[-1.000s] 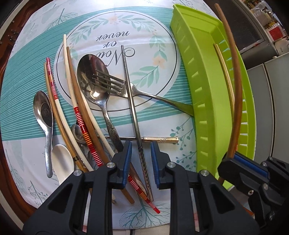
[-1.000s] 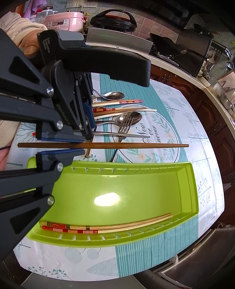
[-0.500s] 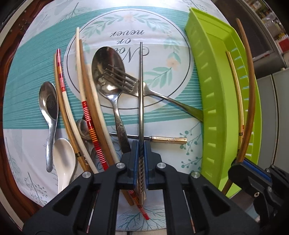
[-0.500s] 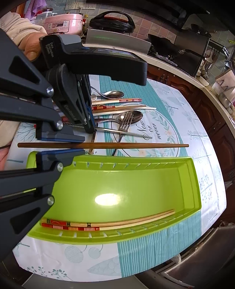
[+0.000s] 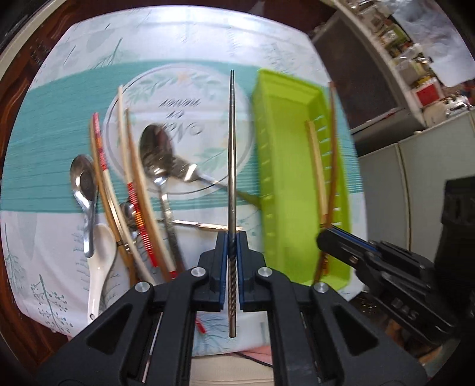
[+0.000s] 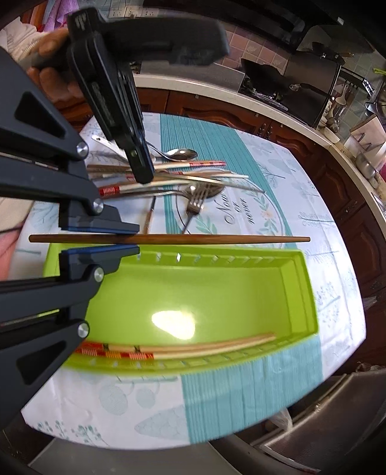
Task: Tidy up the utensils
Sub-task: 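Carry both chopsticks into the green tray and open both tools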
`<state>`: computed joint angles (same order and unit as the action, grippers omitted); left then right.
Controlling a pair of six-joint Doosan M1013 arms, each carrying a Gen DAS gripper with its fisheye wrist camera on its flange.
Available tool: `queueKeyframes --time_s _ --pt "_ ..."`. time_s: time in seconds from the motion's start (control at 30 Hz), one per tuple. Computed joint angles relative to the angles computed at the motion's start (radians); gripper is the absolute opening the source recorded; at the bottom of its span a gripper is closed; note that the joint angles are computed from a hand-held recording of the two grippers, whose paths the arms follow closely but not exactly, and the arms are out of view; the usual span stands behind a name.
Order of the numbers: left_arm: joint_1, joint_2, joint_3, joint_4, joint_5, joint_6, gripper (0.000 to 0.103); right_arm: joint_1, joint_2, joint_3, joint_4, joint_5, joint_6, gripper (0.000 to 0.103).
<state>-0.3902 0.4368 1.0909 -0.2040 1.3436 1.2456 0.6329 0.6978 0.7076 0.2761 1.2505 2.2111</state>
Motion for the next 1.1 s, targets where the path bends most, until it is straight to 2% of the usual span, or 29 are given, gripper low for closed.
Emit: queueKeyframes --time_s 0.2,0.33,0.4,0.63,0.77,0.87,0.93,1.1 --pt "-0.040 0.075 -0.162 -0.028 0.024 0.019 0.003 -0.014 0.025 -0.063 -0.098 0.098 0.012 0.007" --pt "-0.062 0.127 -0.217 -0.042 0.037 0.010 0.003 -0.021 0.045 -0.089 -0.128 0.155 0.012 0.007" --pt "-0.065 0.144 -0.221 -0.063 0.035 -0.001 0.003 -0.019 0.058 -0.109 -0.164 0.197 0.018 0.008" --pt "-0.058 0.186 -0.220 -0.148 0.040 -0.010 0.004 -0.023 0.062 -0.108 -0.183 0.256 0.016 0.008" --pt "-0.057 0.191 -0.221 -0.159 0.044 0.004 0.004 -0.025 0.056 -0.094 -0.178 0.251 0.020 0.008" --pt "-0.057 0.193 -0.219 -0.153 0.055 0.001 0.012 -0.024 0.052 -0.086 -0.184 0.247 0.023 0.008" --pt "-0.057 0.187 -0.214 -0.143 0.064 -0.004 0.023 -0.021 0.049 -0.083 -0.194 0.244 0.023 0.008" --pt "-0.057 0.166 -0.195 -0.119 0.069 0.012 0.027 -0.014 0.043 -0.075 -0.207 0.246 0.026 0.008"
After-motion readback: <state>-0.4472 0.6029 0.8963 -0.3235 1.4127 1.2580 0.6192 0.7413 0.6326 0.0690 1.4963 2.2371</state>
